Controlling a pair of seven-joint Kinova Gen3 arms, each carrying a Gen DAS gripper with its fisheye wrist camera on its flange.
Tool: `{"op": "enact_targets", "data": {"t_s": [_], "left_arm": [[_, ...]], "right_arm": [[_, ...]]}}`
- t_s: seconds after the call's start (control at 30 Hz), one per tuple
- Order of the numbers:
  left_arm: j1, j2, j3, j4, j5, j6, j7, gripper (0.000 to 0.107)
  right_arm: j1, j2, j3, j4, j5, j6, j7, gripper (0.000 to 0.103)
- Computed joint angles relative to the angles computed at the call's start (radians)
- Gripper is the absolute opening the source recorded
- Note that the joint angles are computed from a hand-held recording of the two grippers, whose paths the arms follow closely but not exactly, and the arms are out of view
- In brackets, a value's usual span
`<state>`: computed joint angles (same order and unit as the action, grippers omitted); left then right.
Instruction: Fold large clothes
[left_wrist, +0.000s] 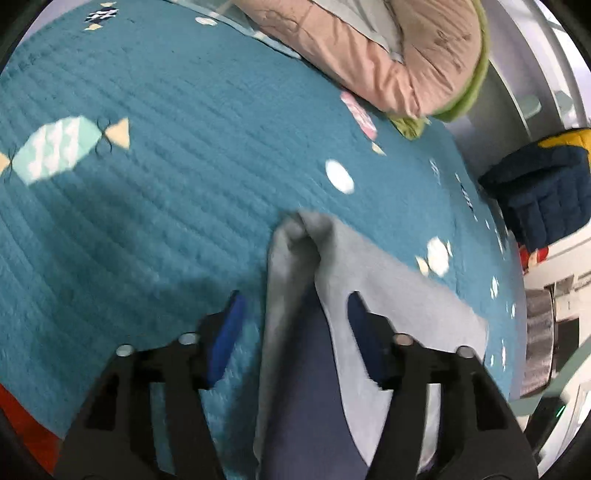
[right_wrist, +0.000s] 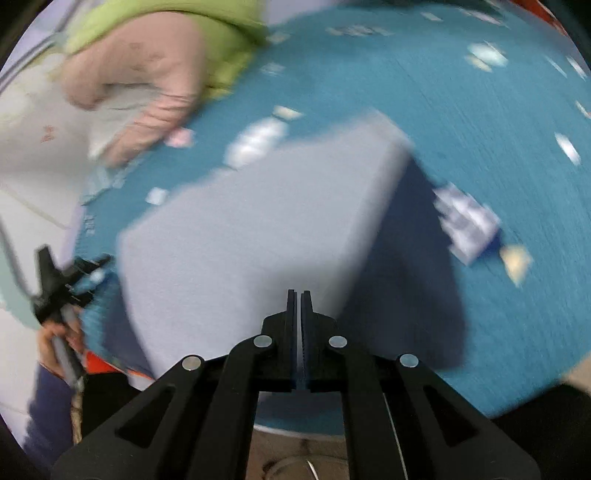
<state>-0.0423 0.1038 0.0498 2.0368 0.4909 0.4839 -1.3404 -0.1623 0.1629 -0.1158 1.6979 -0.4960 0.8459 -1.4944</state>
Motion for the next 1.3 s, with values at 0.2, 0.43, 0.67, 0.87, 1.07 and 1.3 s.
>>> {"op": "enact_targets", "data": {"t_s": [0.2, 0.43, 0.67, 0.87, 1.07, 1.3], "left_arm": [[0.036, -0.009, 0.01, 0.055, 0.006, -0.003, 0.08, 0.071], [0.113, -0.002, 0.02, 0.061, -0.146, -0.024, 0.21, 0.076], [0.155, 0.019, 0.027, 0.042, -0.248, -0.022, 0.281, 0.08], [0.179, 0.009, 0.031, 0.048, -0.295, -0.015, 0.322, 0.08], [0.174, -0.001, 0.043, 0.063, -0.28, -0.021, 0.299, 0.08], [0.165, -0.026, 0.045, 0.097, -0.225, -0.037, 0.256, 0.08]], "right_arm": [[-0.103, 0.244, -0.049, -0.272, 0.037, 0.003, -0.068, 0.0], [-0.215, 0.46, -0.016, -0.488, 0.203, 0.136, -0.247, 0.0], [-0.193, 0.432, -0.046, -0.447, 0.216, 0.114, -0.287, 0.0], [-0.137, 0.298, -0.1, -0.239, 0.146, 0.085, -0.246, 0.0], [-0.16, 0.278, -0.089, -0.124, 0.128, -0.032, -0.193, 0.0], [-0.176, 0.164, -0.096, 0.02, 0.112, -0.03, -0.216, 0.0]]}}
